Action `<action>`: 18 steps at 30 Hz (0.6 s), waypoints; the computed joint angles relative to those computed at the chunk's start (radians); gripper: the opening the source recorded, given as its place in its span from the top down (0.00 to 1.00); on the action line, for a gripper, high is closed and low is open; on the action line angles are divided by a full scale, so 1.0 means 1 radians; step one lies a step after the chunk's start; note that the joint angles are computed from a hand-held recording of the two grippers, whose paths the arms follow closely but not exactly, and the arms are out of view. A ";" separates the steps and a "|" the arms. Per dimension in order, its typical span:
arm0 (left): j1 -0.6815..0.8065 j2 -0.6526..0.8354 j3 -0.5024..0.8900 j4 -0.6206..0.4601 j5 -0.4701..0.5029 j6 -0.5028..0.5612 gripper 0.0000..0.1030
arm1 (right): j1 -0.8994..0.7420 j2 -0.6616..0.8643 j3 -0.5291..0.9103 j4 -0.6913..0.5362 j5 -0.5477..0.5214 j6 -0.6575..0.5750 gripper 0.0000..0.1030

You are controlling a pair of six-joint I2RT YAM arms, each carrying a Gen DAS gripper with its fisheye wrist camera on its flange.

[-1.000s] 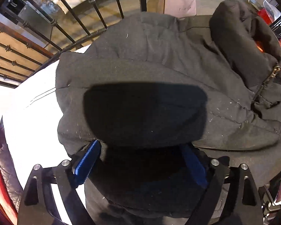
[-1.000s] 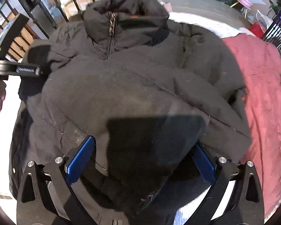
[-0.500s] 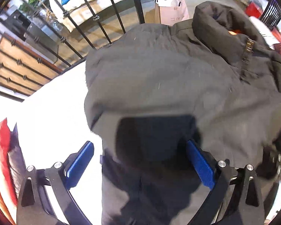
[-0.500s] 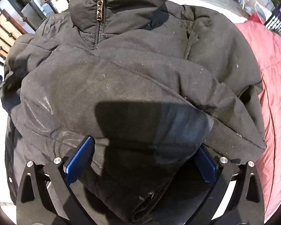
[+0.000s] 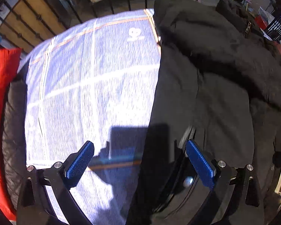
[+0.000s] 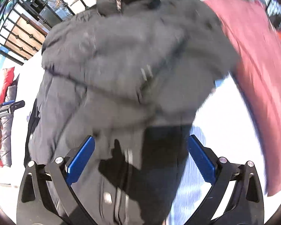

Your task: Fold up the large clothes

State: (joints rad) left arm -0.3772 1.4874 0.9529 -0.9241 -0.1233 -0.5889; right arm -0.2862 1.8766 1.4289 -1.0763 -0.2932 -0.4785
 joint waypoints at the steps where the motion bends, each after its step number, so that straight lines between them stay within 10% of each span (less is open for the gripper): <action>1: 0.002 -0.029 -0.033 0.005 0.018 -0.001 0.06 | -0.026 -0.004 -0.016 -0.016 -0.002 -0.014 0.05; 18: 0.016 -0.316 -0.424 0.096 0.299 0.060 0.19 | -0.292 0.066 -0.132 -0.220 -0.020 -0.176 0.09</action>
State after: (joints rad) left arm -0.3611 1.1709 0.5285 -0.8283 0.1759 -0.5290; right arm -0.5777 1.9426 1.2969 -1.2968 -0.3134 -0.6547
